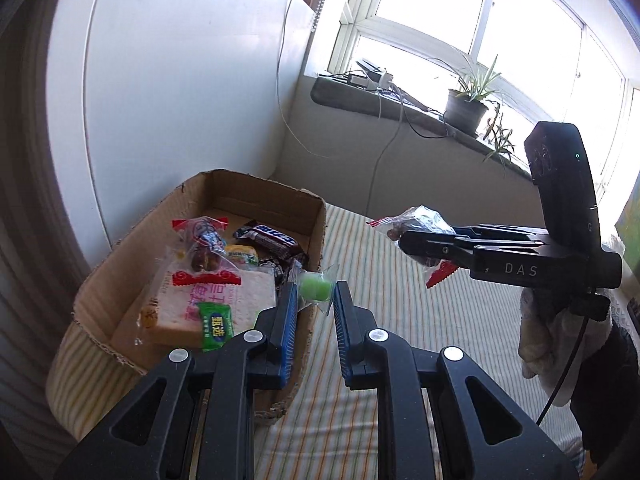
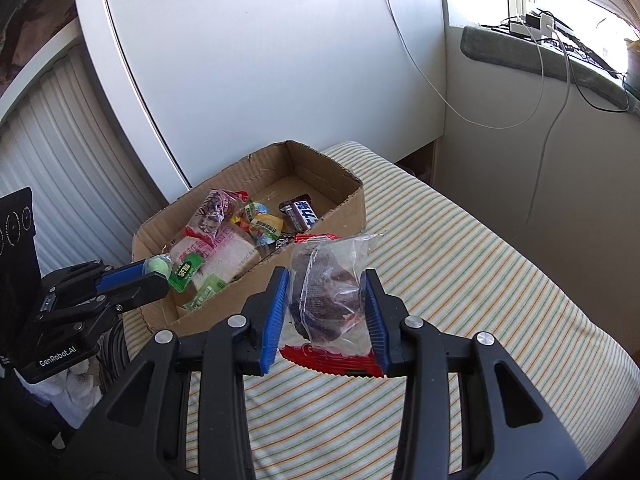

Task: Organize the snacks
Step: 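Carry both items into the box and open both tools to release them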

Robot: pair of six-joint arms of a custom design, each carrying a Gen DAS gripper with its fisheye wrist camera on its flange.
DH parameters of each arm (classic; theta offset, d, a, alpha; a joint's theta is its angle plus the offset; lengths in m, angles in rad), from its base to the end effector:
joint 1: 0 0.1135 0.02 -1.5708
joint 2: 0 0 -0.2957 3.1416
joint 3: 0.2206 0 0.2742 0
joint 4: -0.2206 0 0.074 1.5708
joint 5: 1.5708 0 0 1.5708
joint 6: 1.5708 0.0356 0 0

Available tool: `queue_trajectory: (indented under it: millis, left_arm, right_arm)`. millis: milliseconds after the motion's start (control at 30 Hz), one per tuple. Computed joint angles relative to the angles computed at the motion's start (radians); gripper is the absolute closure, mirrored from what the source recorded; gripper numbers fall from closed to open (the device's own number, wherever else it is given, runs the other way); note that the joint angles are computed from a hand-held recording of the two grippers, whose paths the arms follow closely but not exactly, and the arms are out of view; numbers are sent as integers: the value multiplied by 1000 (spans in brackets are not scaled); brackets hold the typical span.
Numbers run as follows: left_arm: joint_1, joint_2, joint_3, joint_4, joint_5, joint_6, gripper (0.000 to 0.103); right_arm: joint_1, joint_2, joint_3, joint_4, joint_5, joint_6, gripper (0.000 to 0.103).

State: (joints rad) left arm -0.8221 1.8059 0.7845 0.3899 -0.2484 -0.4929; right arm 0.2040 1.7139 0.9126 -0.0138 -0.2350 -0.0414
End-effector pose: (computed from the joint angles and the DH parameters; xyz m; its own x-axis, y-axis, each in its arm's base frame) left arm 0.2565 -0.2632 0.1402 -0.6261 0.0000 -0.7797 0.3164 0.9140 -0.2541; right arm 0.3567 0.0822 0.1767 -0.6975 -0.1854 -0.6922 -0.3826 0.9131 0.1409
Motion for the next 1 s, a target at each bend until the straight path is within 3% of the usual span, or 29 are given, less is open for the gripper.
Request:
queue_trajectory:
  millis: [367, 1000]
  left_arm:
    - [102, -99, -119, 27, -32, -8, 86]
    - [178, -82, -115, 9, -24, 33, 86]
  right_arm:
    - [125, 81, 113, -26, 53, 27, 64]
    - [211, 262, 313, -91, 97, 60, 64]
